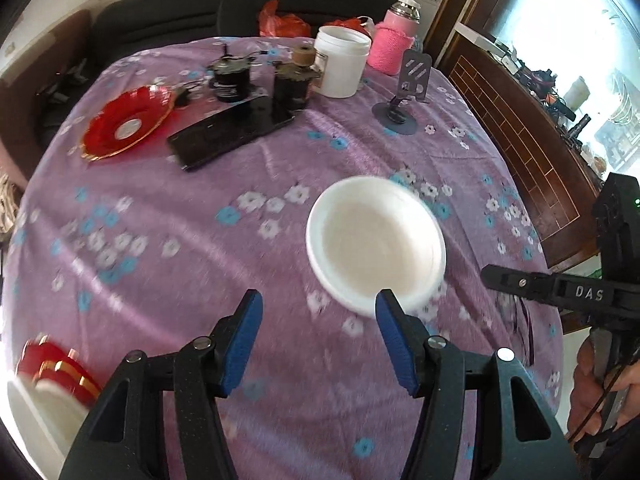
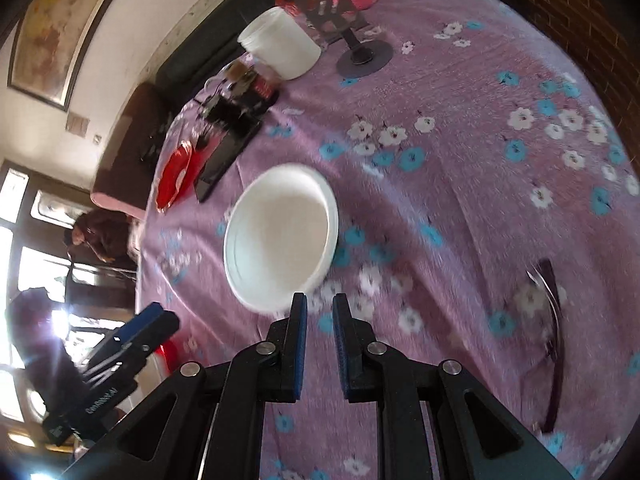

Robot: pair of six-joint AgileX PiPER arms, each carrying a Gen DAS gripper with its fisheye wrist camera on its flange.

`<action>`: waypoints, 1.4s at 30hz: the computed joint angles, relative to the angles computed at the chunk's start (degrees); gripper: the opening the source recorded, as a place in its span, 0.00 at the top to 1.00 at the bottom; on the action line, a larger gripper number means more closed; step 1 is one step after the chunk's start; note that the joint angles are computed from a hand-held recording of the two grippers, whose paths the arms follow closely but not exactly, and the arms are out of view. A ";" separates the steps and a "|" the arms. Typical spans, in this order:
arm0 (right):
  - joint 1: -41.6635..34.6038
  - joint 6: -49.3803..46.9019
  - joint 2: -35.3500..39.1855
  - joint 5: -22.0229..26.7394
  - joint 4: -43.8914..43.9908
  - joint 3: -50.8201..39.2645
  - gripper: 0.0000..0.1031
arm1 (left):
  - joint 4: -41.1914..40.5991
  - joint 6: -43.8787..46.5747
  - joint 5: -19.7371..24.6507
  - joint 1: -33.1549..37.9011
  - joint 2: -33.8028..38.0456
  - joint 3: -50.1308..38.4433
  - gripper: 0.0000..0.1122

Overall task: Organize plates and bowls
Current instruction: 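Move the left gripper to the rim of the last white foam bowl, then close the left gripper on the white bowl's rim, then lift the white bowl with the left gripper and carry it to the stack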

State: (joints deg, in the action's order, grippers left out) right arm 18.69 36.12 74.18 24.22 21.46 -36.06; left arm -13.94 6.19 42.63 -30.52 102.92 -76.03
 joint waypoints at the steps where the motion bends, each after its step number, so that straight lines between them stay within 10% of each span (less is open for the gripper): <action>1: -1.55 -3.86 1.30 -0.08 3.03 -0.37 0.87 | 0.46 -0.45 0.33 -0.07 1.85 -1.92 0.52; 13: -7.36 -21.99 13.90 -1.93 16.76 -4.83 0.87 | -5.39 1.99 3.96 1.53 14.63 -13.22 0.66; 18: -7.07 -24.28 15.76 -2.30 18.67 -5.58 0.89 | -5.52 0.78 3.24 0.81 15.67 -13.47 0.88; 42: 13.42 10.46 5.12 2.95 -10.55 -10.64 0.91 | -7.34 2.97 -3.96 6.84 -13.74 15.56 0.88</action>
State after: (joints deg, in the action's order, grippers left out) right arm 32.12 46.58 79.30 27.17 10.92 -46.70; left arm -21.28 9.16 38.67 -23.69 89.18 -60.47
